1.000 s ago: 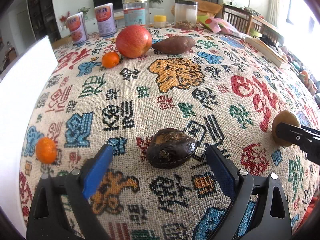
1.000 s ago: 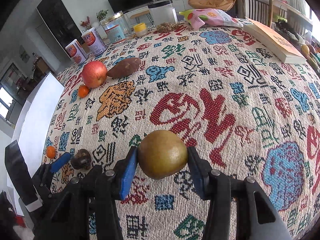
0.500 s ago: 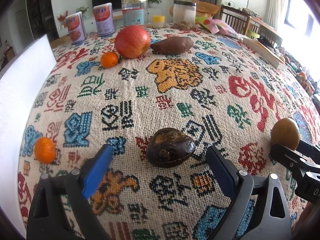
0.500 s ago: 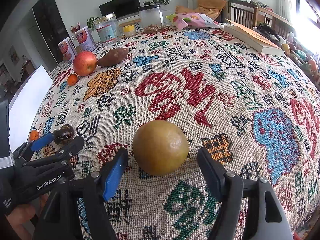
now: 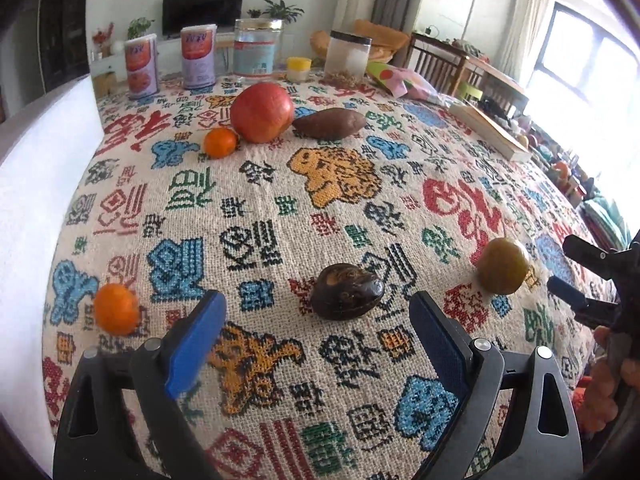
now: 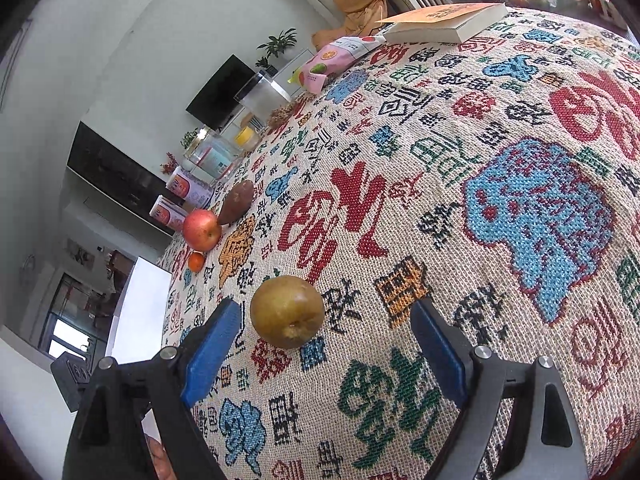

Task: Organize fruits

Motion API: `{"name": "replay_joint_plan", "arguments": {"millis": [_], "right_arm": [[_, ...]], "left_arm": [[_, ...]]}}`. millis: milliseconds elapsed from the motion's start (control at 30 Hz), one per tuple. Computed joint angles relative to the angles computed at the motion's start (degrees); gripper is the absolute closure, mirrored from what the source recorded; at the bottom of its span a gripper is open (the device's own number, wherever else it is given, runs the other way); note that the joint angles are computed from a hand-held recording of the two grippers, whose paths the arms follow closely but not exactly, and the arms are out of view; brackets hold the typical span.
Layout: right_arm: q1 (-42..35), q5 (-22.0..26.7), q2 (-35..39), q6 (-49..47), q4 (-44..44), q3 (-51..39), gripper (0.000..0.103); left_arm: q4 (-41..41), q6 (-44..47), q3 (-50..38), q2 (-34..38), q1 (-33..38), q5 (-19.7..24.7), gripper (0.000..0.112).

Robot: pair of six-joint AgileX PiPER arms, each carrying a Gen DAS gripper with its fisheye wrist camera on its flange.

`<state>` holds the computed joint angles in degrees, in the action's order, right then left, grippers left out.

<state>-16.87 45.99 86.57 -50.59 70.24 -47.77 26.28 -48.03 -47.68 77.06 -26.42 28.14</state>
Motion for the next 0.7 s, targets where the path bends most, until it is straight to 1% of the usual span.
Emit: {"name": "replay_joint_plan", "arguments": {"millis": [33,67,100,167,200,233,300,367,467,533,567,600,633,700], "right_arm": [[-1.0,0.5,-0.2,-0.8,1.5,0.5,0.016],[-2.7,1.5,-0.3,-1.7,3.1,1.2,0.016],[-4.3,2.3,-0.3,-2.2,4.3,1.8,0.016],[-5.5,1.9,-0.7,-1.4,4.3,2.1,0.016],[-5.3,1.2,-1.2,-1.0,3.4,1.9,0.016],[-3.9,-0.1,-1.9,-0.5,1.9,1.4,0.016],[1.2,-3.1,-2.9,1.5,-3.6,-0.5,0.016],[6.9,-4.6,-1.8,3.9,-9.6,-3.4,0.017],[15.3,-9.7,1.0,11.9,-20.9,-7.0,0.018],[19.1,-12.4,3.3,19.4,-28.9,-9.1,0.026],[20.7,-14.8,3.4,21.9,-32.3,-8.7,0.034],[21.6,-15.7,3.4,22.1,-33.7,-8.6,0.050],[21.5,-14.7,3.6,21.3,-32.8,-8.9,0.054],[21.8,-15.3,3.1,22.4,-33.7,-8.2,0.055]], "left_arm": [[3.1,-1.9,-1.5,1.9,-1.3,1.3,0.022],[5.5,-3.1,-2.7,3.6,-2.5,2.3,0.035],[6.4,-2.6,-3.8,5.1,-3.4,3.2,0.043],[5.9,0.2,-5.4,7.4,-4.3,4.6,0.069],[6.2,0.5,-5.5,7.9,-4.7,4.9,0.071],[8.3,-1.3,-4.8,7.6,-5.4,4.6,0.072],[9.0,-2.4,-3.6,6.2,-5.7,4.3,0.072],[9.0,-4.1,-1.9,3.9,-5.7,3.9,0.073],[4.4,-2.4,-0.5,0.4,-4.2,3.8,0.073],[-0.4,0.5,0.0,-1.9,-2.9,4.1,0.073],[-2.6,1.9,0.2,-3.1,-2.3,4.2,0.073],[-4.5,3.0,0.6,-4.4,-1.9,4.4,0.073],[-5.9,3.9,0.9,-5.5,-1.6,4.6,0.073],[-7.6,4.5,1.4,-7.5,-1.6,5.1,0.073]]}}
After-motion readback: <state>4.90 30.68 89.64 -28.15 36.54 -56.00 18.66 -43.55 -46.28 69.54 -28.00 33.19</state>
